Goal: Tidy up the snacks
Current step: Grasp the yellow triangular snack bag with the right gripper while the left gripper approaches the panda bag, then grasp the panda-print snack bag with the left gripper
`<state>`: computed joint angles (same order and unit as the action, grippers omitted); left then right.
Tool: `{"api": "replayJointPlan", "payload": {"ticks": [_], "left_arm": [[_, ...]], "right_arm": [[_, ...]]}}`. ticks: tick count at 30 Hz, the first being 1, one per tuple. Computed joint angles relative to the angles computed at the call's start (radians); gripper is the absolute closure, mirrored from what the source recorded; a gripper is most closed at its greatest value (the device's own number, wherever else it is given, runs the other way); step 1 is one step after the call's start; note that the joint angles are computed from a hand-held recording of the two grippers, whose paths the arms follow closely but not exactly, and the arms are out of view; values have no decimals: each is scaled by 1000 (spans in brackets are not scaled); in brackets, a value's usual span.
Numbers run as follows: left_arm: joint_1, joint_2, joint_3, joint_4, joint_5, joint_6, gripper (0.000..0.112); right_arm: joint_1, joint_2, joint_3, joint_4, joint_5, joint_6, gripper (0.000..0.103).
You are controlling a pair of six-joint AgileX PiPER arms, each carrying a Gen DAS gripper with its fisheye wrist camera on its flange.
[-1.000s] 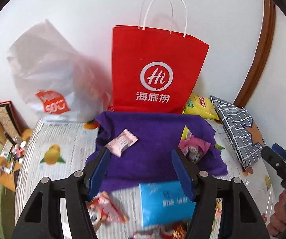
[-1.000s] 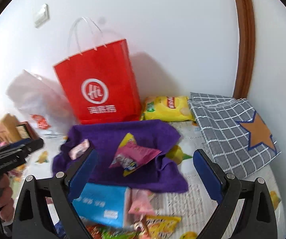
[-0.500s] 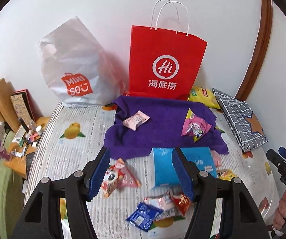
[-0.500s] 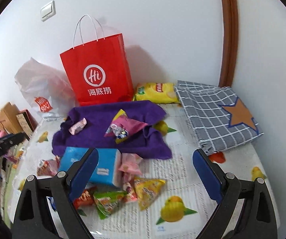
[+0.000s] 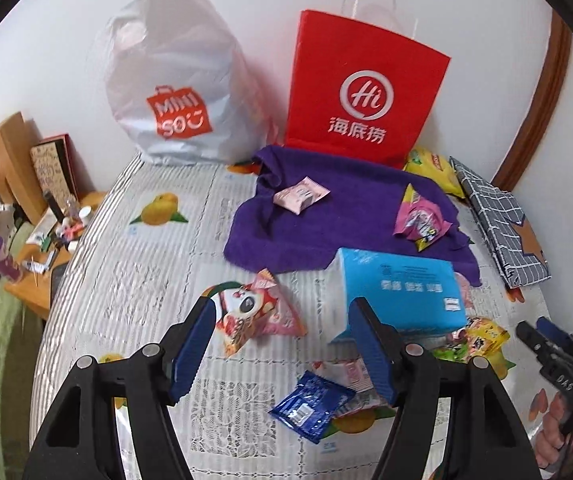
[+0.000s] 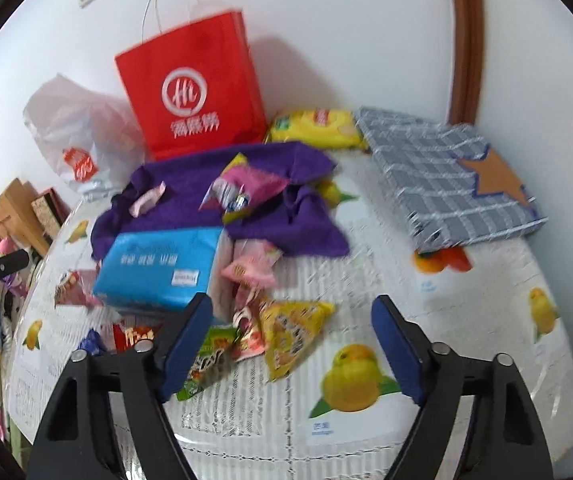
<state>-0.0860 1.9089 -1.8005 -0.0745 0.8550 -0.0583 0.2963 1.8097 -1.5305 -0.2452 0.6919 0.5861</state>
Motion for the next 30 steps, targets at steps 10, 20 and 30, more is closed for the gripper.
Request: {"api": "replayJointPlan", "payload": {"ticks": [10, 20, 30], "left_arm": [[65, 48, 12, 15, -5, -4, 45], [96, 113, -18, -32, 10, 49, 45], [70, 254, -213, -64, 63, 87, 41]], "right_arm": [[-18, 177, -48, 79, -19, -22, 38], [-37, 239, -68, 79, -37, 3, 41], [-37, 200, -28, 44, -70, -18, 51]]}}
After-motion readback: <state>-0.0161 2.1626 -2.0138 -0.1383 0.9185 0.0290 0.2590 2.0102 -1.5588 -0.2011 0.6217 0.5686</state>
